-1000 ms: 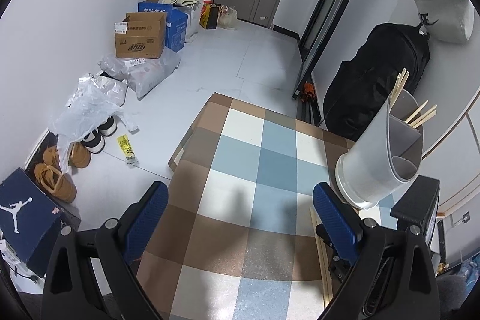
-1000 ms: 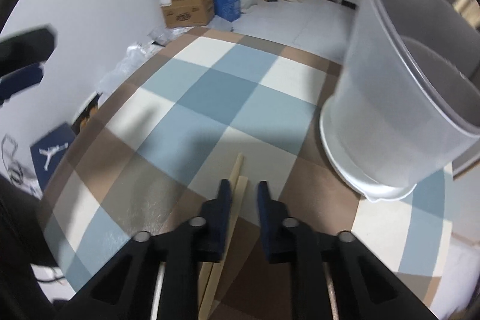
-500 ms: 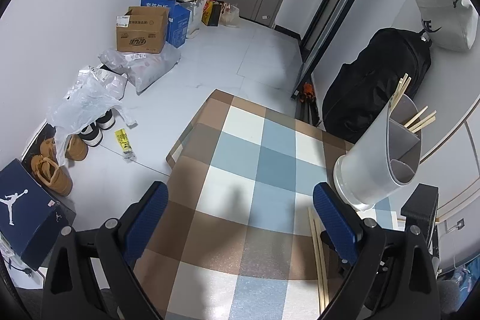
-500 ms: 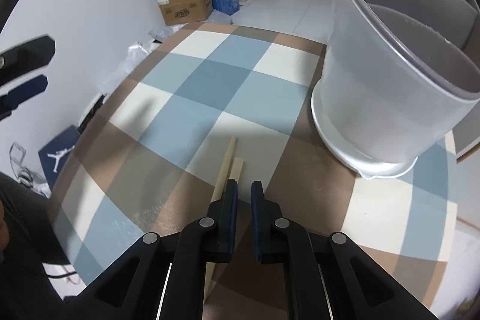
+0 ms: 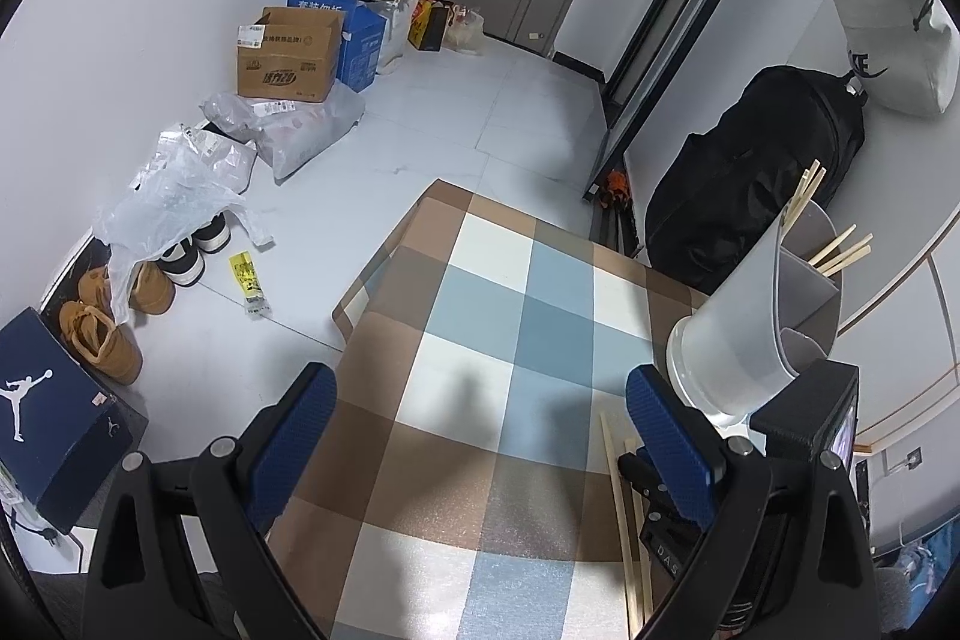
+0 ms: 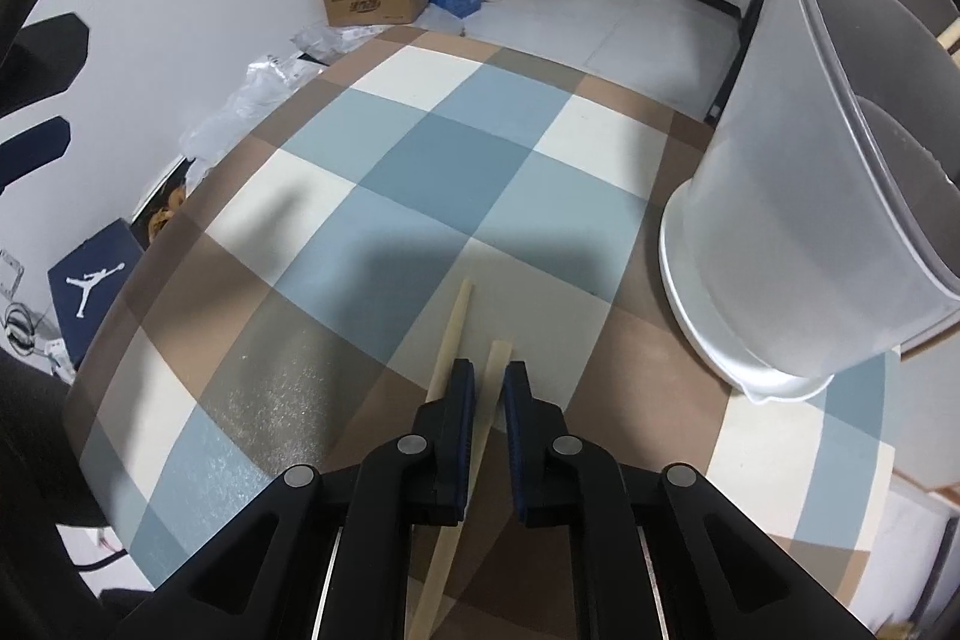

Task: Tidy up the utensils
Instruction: 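Close the right tool on one of the last wooden sticks, then close the left tool on the last stick while the right tool lifts its stick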

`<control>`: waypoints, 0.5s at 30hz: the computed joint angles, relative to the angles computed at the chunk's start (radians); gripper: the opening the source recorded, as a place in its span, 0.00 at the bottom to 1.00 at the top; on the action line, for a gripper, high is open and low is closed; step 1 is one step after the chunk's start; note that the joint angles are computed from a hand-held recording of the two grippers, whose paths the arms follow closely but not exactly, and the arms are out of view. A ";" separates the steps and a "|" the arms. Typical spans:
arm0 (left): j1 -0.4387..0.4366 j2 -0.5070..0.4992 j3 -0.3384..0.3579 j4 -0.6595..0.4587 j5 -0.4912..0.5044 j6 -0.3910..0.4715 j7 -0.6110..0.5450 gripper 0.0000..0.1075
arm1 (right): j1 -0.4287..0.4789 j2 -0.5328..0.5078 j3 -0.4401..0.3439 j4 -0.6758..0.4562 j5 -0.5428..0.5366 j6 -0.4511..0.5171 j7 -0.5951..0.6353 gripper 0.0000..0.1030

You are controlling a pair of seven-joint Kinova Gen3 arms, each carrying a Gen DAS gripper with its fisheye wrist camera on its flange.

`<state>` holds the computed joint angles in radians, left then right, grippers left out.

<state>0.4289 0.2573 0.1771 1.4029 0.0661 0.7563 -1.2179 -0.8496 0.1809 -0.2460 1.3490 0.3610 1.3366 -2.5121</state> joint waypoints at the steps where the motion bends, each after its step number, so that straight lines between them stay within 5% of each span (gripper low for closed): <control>1: 0.000 0.000 0.001 0.000 0.001 0.000 0.000 0.88 | 0.002 0.000 0.001 0.000 -0.002 -0.001 0.000 0.08; 8: 0.001 -0.001 0.002 0.000 0.002 0.001 -0.012 0.88 | 0.024 0.042 0.018 -0.070 -0.053 0.039 0.051 0.08; 15: -0.025 0.009 0.008 -0.001 0.044 0.016 -0.034 0.88 | 0.027 -0.033 0.019 0.009 -0.032 -0.033 -0.015 0.06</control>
